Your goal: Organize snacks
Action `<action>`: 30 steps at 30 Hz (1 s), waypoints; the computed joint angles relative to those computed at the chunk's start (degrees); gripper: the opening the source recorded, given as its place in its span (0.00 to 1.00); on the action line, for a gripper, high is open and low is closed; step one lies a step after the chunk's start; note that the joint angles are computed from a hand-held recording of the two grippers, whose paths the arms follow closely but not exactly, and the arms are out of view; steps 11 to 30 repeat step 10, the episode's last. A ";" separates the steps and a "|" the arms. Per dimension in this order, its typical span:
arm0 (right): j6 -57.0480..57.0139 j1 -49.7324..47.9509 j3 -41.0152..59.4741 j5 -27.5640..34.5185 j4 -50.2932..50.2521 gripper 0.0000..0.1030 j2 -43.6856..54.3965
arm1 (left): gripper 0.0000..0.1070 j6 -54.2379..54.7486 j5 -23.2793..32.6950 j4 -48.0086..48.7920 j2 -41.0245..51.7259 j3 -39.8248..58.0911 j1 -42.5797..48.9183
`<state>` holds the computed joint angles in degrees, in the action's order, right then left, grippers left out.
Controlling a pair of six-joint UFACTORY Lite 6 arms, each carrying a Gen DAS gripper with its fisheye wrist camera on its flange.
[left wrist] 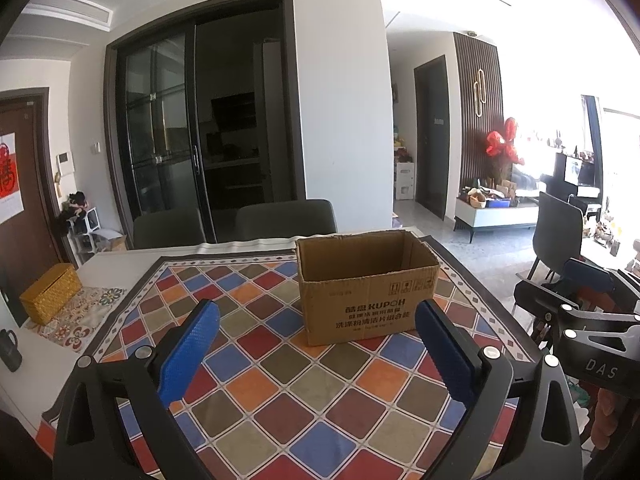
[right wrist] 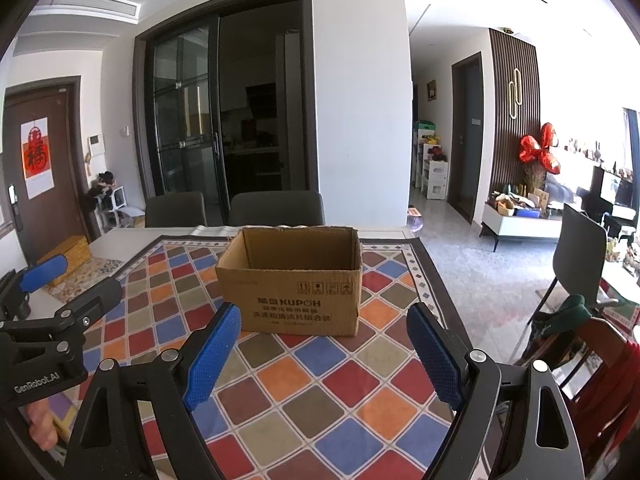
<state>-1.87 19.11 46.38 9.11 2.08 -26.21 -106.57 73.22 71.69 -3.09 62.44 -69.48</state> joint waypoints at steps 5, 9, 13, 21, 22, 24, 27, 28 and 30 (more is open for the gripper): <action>-0.67 -0.13 0.13 0.21 0.65 0.83 -0.08 | 0.93 0.08 0.63 0.10 0.11 0.04 -0.16; -0.89 -0.13 0.08 -0.01 0.91 0.83 0.05 | 0.93 -0.04 1.10 0.19 0.13 0.12 -0.40; -0.83 -0.16 0.09 -0.03 0.76 0.83 0.08 | 0.93 -0.04 1.14 0.14 0.19 0.16 -0.41; -0.83 -0.16 0.09 -0.03 0.76 0.83 0.08 | 0.93 -0.04 1.14 0.14 0.19 0.16 -0.41; -0.83 -0.16 0.09 -0.03 0.76 0.83 0.08 | 0.93 -0.04 1.14 0.14 0.19 0.16 -0.41; -0.83 -0.16 0.09 -0.03 0.76 0.83 0.08 | 0.93 -0.04 1.14 0.14 0.19 0.16 -0.41; -0.83 -0.16 0.09 -0.03 0.76 0.83 0.08 | 0.93 -0.04 1.14 0.14 0.19 0.16 -0.41; -0.83 -0.16 0.09 -0.03 0.76 0.83 0.08 | 0.93 -0.04 1.14 0.14 0.19 0.16 -0.41; -0.83 -0.16 0.09 -0.03 0.76 0.83 0.08 | 0.93 -0.04 1.14 0.14 0.19 0.16 -0.41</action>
